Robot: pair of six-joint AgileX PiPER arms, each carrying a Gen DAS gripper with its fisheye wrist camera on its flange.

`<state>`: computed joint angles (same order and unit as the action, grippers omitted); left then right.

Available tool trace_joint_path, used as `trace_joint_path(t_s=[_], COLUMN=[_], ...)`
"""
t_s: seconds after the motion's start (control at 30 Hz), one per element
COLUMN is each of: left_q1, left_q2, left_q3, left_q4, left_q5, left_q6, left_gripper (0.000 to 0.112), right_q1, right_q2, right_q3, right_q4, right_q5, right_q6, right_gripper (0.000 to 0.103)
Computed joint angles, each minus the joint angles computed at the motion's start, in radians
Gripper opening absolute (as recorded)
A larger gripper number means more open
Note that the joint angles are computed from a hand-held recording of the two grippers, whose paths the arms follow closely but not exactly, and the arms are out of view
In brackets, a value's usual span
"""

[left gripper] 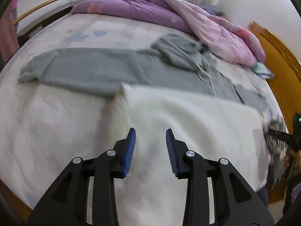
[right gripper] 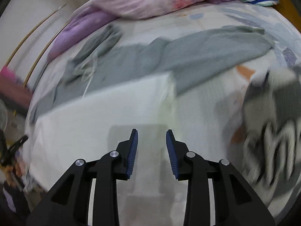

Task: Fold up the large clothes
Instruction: 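Fold the jacket edge over with both grippers and release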

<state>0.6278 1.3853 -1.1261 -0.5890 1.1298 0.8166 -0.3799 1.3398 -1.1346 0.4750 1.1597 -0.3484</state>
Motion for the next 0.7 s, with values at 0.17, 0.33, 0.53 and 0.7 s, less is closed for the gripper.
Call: trace_joint_path(t_s=[0.17,0.33,0.53,0.7], left_q1=[-0.016,0.054,0.232,0.386], left_q2=[-0.074,-0.039,-0.091,-0.116], left_q3=[0.276,0.259,0.254,0.302], left_q4=[0.082,0.005,-0.078,-0.096], left_q5=[-0.190,-0.130,-0.006,0.080], left_q6=[0.014,0.044,0.095,0.101], left_gripper=[0.036,0.037,0.070,0.077], right_q1=[0.039,-0.084,0.146,0.523], right_q2=[-0.121,-0.149,-0.170,0.006], right_q3=[0.239,0.329,0.204,-0.012], right_q4=[-0.080,-0.030,-0.065,-0.102], right_q5=[-0.001,-0.029,-0.017,-0.148], right_q6=[0.021,-0.052,0.178,0.418], right_gripper=[0.021,0.000,0.001,0.001])
